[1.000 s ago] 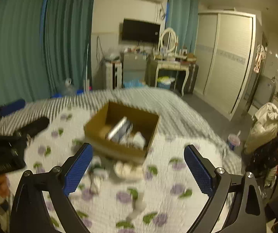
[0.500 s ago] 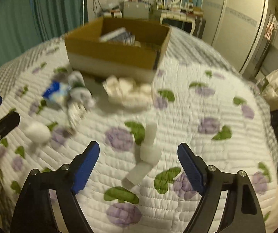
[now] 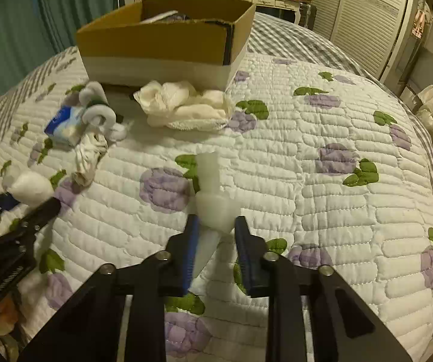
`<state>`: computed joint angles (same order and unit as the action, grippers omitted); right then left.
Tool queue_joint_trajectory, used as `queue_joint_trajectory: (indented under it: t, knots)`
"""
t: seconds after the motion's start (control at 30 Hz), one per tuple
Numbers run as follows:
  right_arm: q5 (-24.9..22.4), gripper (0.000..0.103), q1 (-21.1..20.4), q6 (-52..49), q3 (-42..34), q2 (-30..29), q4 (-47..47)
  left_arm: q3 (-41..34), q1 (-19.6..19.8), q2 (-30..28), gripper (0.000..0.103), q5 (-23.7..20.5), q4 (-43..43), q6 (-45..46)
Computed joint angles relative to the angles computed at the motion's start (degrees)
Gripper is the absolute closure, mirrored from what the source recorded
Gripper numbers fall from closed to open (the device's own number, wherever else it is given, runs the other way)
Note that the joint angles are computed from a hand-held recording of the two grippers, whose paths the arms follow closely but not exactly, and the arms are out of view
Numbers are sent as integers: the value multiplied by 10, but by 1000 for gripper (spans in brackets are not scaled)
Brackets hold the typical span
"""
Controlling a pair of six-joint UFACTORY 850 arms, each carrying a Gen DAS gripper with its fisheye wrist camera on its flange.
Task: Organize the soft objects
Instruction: 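Grasp the cotton ball with the left gripper while the right gripper grasps the white plastic tube, then lift the cotton ball with the left gripper into the box while the right gripper releases the tube there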
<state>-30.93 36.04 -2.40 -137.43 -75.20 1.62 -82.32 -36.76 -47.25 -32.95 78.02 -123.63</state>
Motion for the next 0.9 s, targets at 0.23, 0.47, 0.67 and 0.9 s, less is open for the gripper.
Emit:
queue_joint_trajectory:
  t: [0.23,0.47,0.67,0.9]
  knots:
    - [54,83,-1,-14,81,47,34,21,-6,22,73,-2,40,-34]
    - [135,84,1,-40,183,113,74,47,-18,57,74,-15,77,-65]
    - [187,84,5,-166,252,168,210,63,-30,90,74,-45,98,-67]
    - [201,84,15,-289,229,197,326,53,-21,131,74,-87,141,-45]
